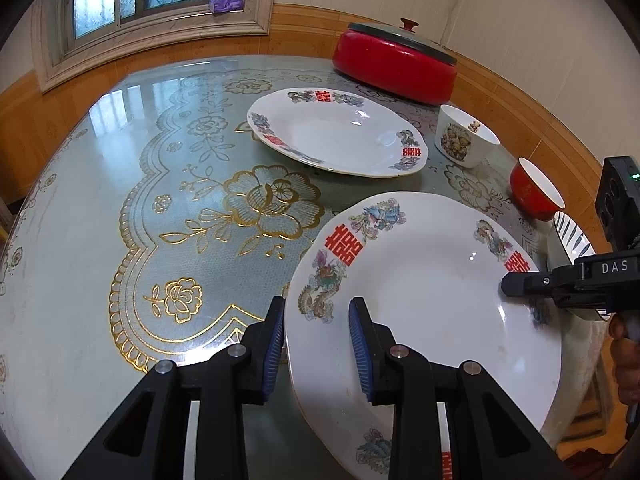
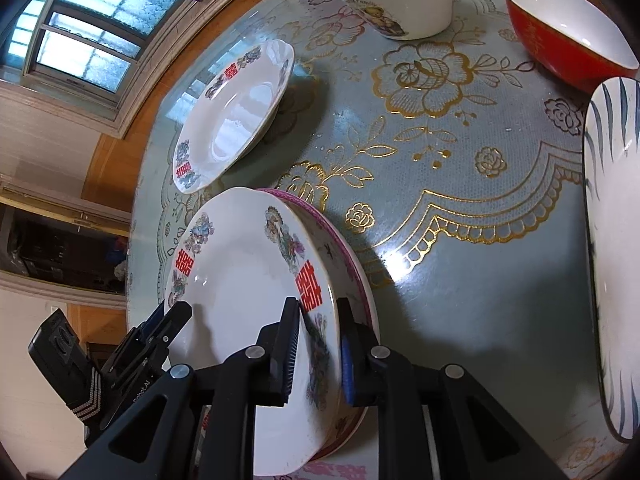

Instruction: Organize plates and bowls

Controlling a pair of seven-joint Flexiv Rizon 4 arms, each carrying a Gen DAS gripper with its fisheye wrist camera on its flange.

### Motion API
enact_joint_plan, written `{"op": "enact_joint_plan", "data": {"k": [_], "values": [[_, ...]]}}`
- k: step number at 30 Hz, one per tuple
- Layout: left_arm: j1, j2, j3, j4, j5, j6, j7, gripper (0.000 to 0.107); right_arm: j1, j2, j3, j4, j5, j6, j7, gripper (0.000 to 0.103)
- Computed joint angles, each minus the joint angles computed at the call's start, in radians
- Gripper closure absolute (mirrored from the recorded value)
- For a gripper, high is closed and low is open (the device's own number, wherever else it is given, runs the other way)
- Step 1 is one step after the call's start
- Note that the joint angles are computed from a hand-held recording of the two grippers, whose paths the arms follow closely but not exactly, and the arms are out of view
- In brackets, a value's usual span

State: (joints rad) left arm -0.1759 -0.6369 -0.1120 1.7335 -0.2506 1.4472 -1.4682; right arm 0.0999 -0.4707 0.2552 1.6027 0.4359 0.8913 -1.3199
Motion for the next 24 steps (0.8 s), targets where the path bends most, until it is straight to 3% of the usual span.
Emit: {"op": "enact_joint_plan", "data": {"k": [3, 8, 14, 17, 19, 22, 24], "values": [[-0.006, 0.005, 0.006, 0.007, 0.004, 0.004, -0.006, 0.073, 0.012, 0.006, -0.013, 0.000, -0.024, -0.013, 0.027, 0.080], [-0.024, 0.008, 0.026, 0.005, 0.017, -0.003, -0.018, 0.066, 0.011, 0.015, -0.019, -0.011, -0.043, -0.058, 0.034, 0.080], [0.000, 0.031, -0.005, 0.040, 0.012, 0.013, -0.007, 0.060, 0.006, 0.035, -0.021, 0.010, -0.038, -0.047, 0.033, 0.080], [-0.015, 0.050, 0.016, 0.061, 0.020, 0.030, -0.016, 0.059, 0.007, 0.043, -0.025, 0.018, -0.037, -0.042, 0.038, 0.079], [-0.034, 0.059, 0.042, 0.070, 0.031, 0.038, -0.034, 0.058, 0.018, 0.056, -0.034, 0.036, -0.057, -0.012, 0.045, 0.079], [-0.015, 0.075, 0.023, 0.091, 0.030, 0.045, -0.029, 0.060, 0.024, 0.075, -0.042, 0.049, -0.088, 0.027, 0.037, 0.079], [-0.005, 0.085, 0.007, 0.104, 0.032, 0.047, -0.012, 0.070, 0.026, 0.077, -0.048, 0.048, -0.106, 0.021, 0.044, 0.079]]}}
